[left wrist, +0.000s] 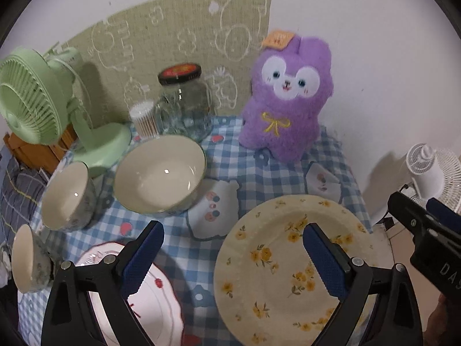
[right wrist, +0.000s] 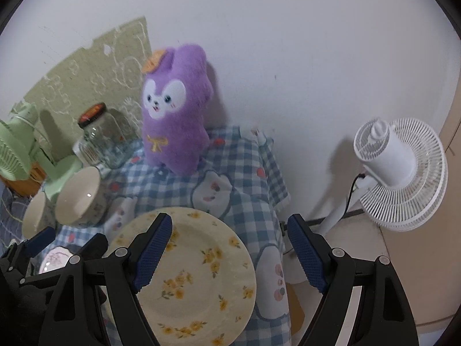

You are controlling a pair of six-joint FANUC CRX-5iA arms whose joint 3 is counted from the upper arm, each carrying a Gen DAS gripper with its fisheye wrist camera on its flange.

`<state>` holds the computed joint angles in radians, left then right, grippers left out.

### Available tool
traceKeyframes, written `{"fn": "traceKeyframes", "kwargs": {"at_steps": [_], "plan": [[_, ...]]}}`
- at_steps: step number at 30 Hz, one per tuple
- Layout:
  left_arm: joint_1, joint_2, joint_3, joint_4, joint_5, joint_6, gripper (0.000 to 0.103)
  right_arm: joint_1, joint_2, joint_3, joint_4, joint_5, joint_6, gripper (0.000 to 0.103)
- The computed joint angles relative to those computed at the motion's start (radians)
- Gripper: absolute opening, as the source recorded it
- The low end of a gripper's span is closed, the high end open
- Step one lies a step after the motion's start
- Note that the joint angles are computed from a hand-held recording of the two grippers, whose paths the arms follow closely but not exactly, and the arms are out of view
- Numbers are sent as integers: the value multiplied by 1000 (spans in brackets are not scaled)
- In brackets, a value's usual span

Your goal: Organize plates and bowls

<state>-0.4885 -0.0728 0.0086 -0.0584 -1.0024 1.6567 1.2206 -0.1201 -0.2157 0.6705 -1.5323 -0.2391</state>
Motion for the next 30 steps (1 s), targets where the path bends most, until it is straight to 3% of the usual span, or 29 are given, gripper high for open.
{"fn": "traceKeyframes", "kwargs": {"at_steps": [14,19,24,30], "plan": [[-36,88,13,-35,-21,13,89,-69,14,-56,-95,108,39,84],[-25,109,13,-14,-43,5,70,-83,20,-59,-131,125,42,84],[3,113,-3,54,-62,-23,66,-89,19,-63,-155,141,57,76],[3,118,4,39,-86,-27,59,-91,24,-62,-163,154,80,68]]}}
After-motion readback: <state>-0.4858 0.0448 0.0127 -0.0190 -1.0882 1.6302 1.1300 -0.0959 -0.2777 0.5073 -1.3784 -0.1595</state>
